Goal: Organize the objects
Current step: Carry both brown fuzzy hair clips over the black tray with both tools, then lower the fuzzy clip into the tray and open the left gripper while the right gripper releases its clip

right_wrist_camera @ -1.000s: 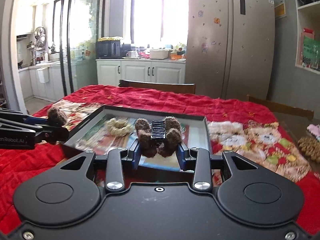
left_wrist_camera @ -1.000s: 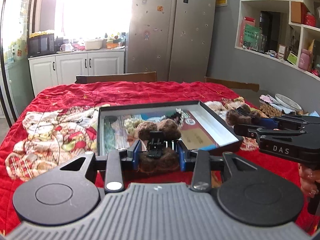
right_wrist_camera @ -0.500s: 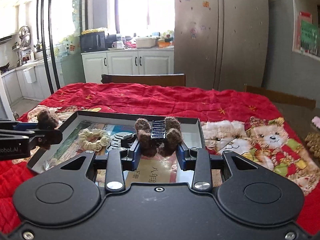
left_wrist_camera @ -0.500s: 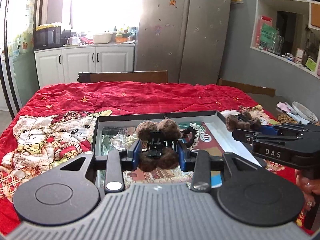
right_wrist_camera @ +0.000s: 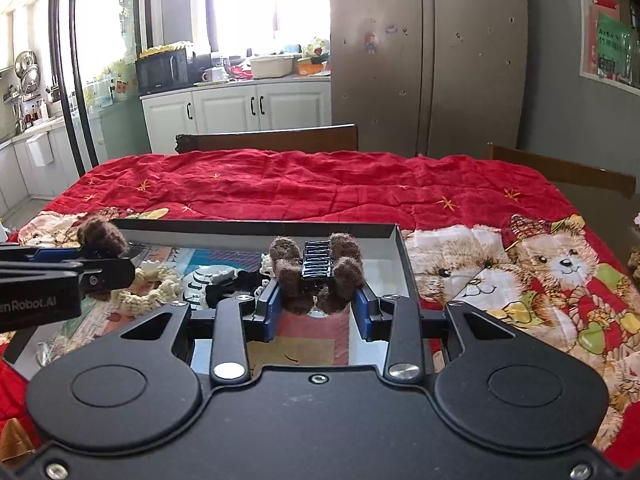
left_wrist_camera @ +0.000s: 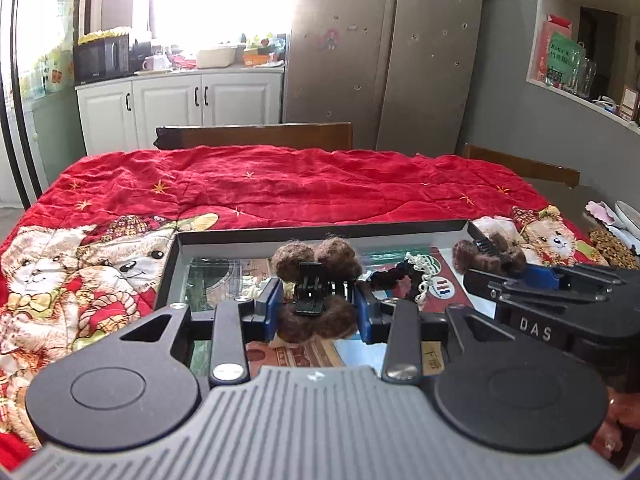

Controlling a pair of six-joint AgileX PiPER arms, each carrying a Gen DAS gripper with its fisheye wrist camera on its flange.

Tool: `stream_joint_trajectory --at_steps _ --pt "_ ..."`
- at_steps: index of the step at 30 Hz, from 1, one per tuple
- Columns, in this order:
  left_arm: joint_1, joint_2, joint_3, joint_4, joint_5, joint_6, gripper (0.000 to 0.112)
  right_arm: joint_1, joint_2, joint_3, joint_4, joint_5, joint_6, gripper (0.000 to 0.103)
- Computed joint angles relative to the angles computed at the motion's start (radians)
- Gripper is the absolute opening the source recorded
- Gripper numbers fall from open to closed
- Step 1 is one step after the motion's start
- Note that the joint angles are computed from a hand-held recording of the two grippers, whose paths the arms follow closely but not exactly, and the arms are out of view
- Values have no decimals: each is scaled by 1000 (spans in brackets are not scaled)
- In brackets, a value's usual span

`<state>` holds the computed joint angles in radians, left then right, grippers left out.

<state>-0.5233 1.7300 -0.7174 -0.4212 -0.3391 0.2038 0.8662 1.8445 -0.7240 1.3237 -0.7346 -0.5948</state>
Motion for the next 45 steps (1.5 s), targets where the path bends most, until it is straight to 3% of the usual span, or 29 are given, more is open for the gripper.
stream_joint_trajectory --at_steps 6,23,45 --pt "17 64 -51 33 18 -53 41 -30 62 -23 -60 17 50 35" --pt "8 165 -135 -111 45 97 42 -83 137 -57 -143 64 116 35" --pt "-16 212 -181 -370 45 372 46 -82 161 -119 -20 83 -58 38"
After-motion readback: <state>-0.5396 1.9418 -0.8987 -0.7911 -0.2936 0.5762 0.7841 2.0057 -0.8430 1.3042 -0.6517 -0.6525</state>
